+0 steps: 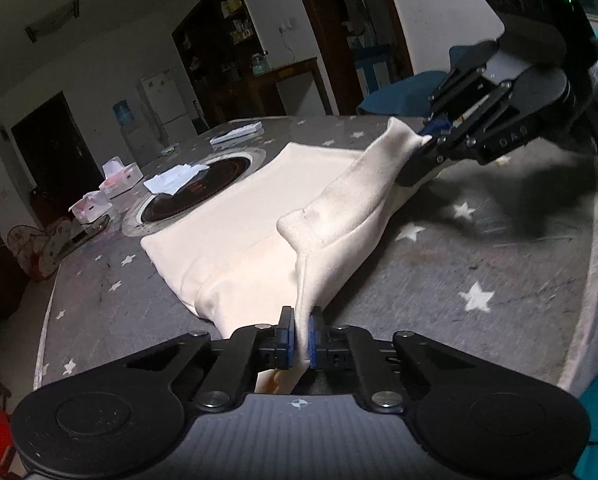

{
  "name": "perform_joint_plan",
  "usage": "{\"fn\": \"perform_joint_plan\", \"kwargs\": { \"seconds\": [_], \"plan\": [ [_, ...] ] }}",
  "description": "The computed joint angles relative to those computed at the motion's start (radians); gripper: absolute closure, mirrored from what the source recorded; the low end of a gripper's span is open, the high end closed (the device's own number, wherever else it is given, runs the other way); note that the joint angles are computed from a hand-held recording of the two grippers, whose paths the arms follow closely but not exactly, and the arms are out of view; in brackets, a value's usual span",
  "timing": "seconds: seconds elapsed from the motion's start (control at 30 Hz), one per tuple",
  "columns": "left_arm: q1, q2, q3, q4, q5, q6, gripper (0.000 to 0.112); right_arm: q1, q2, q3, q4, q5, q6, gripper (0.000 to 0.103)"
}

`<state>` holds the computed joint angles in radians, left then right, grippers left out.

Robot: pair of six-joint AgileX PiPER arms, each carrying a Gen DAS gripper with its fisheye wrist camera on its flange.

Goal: Fold clothes
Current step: 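Lift the hem with both grippers and fold it over toward the collar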

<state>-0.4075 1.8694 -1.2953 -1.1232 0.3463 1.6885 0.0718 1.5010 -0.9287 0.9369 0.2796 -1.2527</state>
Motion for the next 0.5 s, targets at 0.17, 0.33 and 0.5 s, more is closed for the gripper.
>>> {"fn": "perform_joint_plan", "kwargs": {
  "seconds": [0.17,0.33,0.5],
  "plan": [
    [0.023,-0.067,0.046,0.000,0.069,-0.027,0.105,-0.010,-0.097,0.054,-0.029,0.053,0.014,0.093],
    [0.067,-0.208,0.145,0.034,0.188,-0.090,0.105,-0.013,-0.239,0.087,-0.202,0.196,0.192,0.094],
    [0.107,-0.348,0.210,0.069,0.302,-0.161,0.106,0.027,-0.416,0.093,-0.369,0.371,0.393,0.094]
  ]
}}
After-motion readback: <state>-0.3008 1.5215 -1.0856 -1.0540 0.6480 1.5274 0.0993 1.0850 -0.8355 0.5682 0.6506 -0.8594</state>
